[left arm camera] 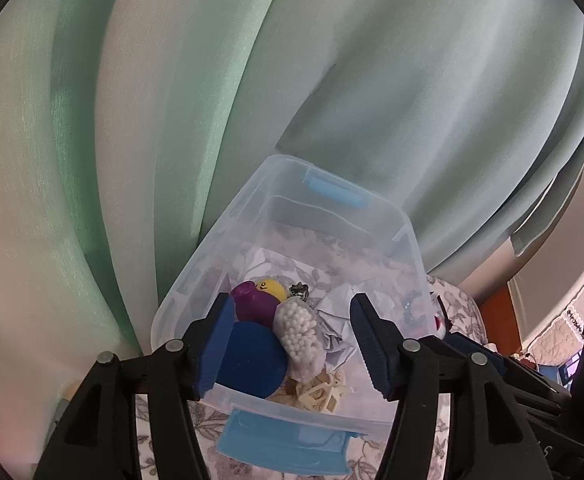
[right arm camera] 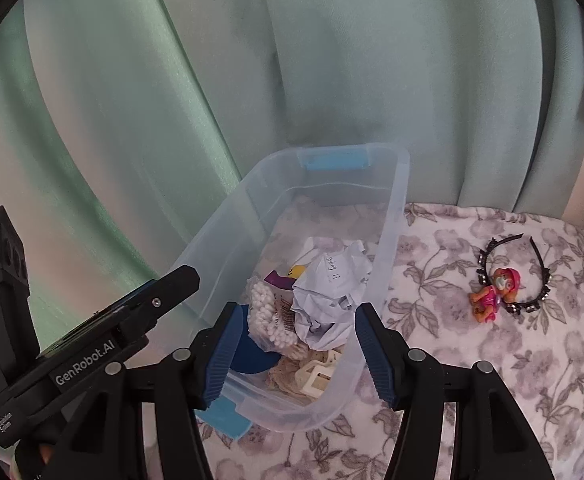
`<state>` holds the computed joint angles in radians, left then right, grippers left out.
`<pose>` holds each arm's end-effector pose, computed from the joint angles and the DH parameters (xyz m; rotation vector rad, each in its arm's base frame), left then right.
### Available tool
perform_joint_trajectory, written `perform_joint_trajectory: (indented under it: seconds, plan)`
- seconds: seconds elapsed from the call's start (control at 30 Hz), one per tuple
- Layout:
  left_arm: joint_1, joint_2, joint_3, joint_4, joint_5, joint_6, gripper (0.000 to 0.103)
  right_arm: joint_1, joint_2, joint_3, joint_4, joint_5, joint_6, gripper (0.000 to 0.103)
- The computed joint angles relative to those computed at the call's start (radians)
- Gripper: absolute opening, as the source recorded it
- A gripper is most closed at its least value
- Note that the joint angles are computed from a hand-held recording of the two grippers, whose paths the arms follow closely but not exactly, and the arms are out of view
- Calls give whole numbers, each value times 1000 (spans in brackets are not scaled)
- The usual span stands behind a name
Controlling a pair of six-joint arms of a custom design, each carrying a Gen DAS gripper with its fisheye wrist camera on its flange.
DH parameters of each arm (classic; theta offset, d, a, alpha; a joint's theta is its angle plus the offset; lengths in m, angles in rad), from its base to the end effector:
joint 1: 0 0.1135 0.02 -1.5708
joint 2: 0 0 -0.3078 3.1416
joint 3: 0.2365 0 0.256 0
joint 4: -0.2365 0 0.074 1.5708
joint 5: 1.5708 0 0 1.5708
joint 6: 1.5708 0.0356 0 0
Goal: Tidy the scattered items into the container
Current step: 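Lower both grippers into the box and open them to drop the items, then withdraw both grippers from the box toward the toy dog and headband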
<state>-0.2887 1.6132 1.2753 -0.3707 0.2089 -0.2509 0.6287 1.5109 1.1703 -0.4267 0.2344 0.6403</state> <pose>0.3529 -0.1125 0.3243 0.1552 2.3099 -0.5171 0.2753 0.1900 0.3187 0.1305 2.3372 0.3671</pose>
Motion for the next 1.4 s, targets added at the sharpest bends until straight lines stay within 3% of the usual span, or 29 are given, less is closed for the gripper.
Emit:
perform_joint_trajectory:
  seconds: [0.2, 0.3, 0.47, 0.6, 0.73, 1.1, 1.4]
  plan:
    - [-37, -42, 5, -20, -17, 1, 72, 0, -88, -29, -32, 44, 18, 64]
    - [-63, -61, 12, -27, -32, 1, 74, -1, -146, -51, -43, 66, 30, 73]
    - [-120, -96, 30, -50, -65, -1, 80, 9, -238, -78, -74, 116, 49, 78]
    - [-175, -117, 53, -71, -101, 1, 83, 6, -322, -99, -106, 146, 61, 79]
    - [-236, -130, 77, -89, -140, -4, 84, 9, -410, -126, -129, 183, 72, 93]
    - [-409, -115, 163, -122, -252, -21, 91, -39, -636, -158, -252, 242, 94, 100]
    - [-540, -64, 248, -153, -362, 4, 96, -229, -789, -191, -298, 134, 51, 103]
